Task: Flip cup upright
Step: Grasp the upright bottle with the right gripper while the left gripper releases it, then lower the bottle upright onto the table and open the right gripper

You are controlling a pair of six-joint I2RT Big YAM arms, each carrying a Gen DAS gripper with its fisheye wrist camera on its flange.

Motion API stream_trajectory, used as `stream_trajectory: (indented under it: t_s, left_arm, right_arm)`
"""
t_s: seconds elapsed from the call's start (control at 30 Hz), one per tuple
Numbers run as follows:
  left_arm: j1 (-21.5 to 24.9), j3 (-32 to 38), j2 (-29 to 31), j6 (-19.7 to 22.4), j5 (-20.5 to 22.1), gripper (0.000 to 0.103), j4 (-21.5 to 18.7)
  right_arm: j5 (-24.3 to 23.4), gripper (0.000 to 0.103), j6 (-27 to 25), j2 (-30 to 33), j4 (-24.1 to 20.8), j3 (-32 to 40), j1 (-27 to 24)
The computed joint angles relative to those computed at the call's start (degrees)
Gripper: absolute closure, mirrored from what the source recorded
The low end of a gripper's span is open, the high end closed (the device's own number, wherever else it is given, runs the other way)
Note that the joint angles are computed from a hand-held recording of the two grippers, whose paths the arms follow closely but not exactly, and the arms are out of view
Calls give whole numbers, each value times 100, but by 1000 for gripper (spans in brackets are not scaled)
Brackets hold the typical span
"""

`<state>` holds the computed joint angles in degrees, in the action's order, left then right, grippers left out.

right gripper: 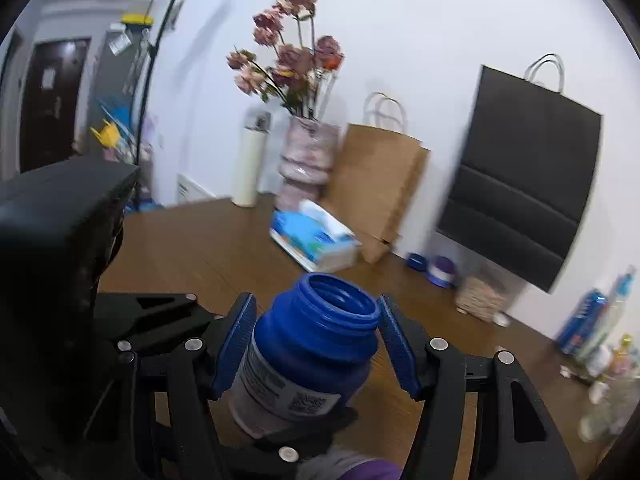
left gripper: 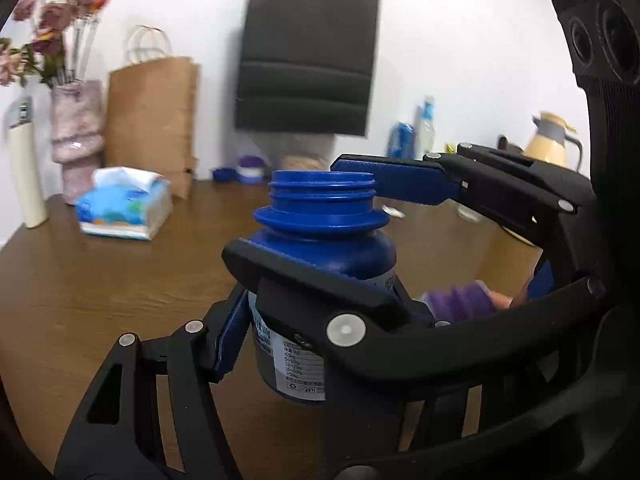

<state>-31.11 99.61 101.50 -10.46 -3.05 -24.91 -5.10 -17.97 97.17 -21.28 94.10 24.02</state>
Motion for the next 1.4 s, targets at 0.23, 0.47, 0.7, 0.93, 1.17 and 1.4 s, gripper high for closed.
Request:
stream_trajectory:
  t_s: [0.23, 0.47, 0.7, 0.93, 1.17, 1.4]
  left_arm:
    - [-193, 986, 640, 61, 142, 43, -1251]
    - [-258, 1448, 949, 117, 396, 41, -2071]
    - [-253, 787, 527, 58, 439, 27, -1776]
    - [-278, 246, 153, 303, 502, 45, -1314]
    - [-292, 731, 479, 330, 454, 48, -1957]
    - [-234, 733, 473, -209, 362, 34, -2080]
  right_arm:
    - [-214, 36, 132, 16, -709, -4, -398]
    - [-181, 38, -63, -96, -461, -377, -529]
    - [-382, 39, -338, -319, -145, -754, -523]
    - [-1237, 40, -95, -608, -54, -1134, -716]
    - [-1144, 40, -75, -646, -157, -1229, -700]
    - [-910, 40, 173, -548, -584, -1025, -764]
